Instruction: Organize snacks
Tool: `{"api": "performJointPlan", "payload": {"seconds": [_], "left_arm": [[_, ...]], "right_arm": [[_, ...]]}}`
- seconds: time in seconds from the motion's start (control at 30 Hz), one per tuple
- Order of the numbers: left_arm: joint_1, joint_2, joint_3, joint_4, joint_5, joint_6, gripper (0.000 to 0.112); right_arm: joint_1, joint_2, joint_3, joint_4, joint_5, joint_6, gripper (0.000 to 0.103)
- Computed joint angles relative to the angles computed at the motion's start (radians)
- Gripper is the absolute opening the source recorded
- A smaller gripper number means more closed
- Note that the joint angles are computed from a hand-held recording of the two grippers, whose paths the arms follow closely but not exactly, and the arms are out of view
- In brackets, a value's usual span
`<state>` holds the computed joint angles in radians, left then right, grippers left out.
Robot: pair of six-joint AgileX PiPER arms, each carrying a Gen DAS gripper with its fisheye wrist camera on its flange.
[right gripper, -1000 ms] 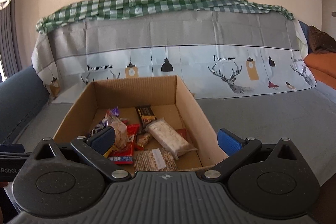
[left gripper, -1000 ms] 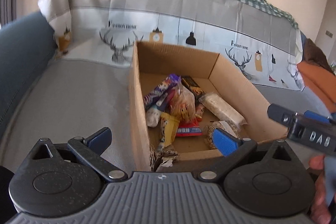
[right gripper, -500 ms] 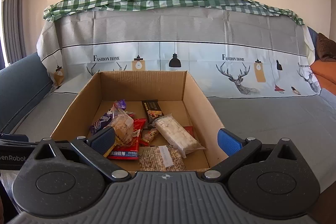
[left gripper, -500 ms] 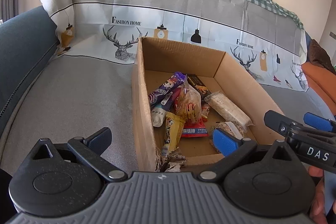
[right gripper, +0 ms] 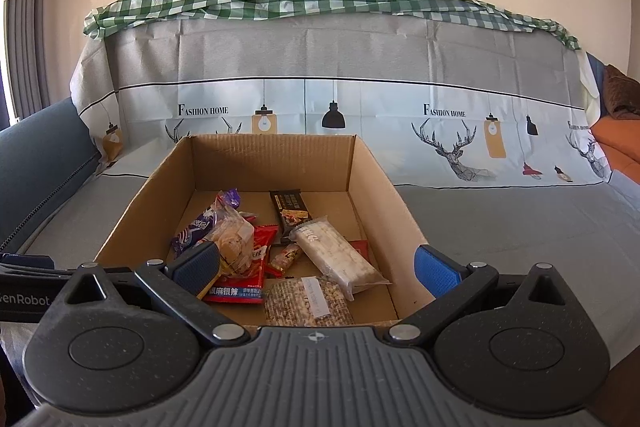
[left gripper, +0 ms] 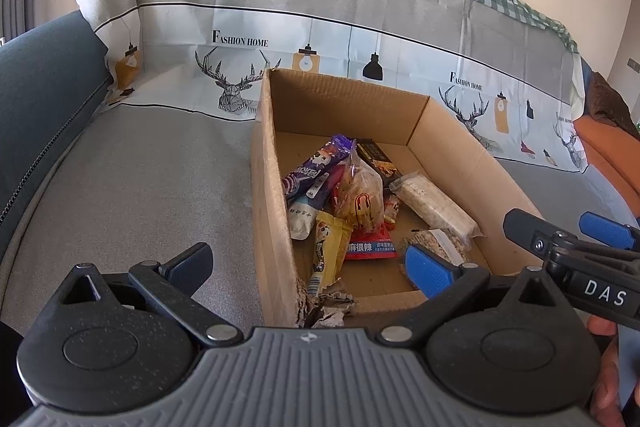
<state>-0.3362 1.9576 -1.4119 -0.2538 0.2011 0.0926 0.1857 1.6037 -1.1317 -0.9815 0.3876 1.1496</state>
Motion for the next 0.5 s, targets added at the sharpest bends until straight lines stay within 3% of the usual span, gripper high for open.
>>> {"api": "performJointPlan", "payload": {"seconds": [0.5], "left_arm": [[0.004, 0.005, -0.006, -0.019, 0.007, 0.021, 0.102]], "right_arm": [[0.001, 0.001, -0.001, 0.000, 0.002, -0.001, 0.102]]}}
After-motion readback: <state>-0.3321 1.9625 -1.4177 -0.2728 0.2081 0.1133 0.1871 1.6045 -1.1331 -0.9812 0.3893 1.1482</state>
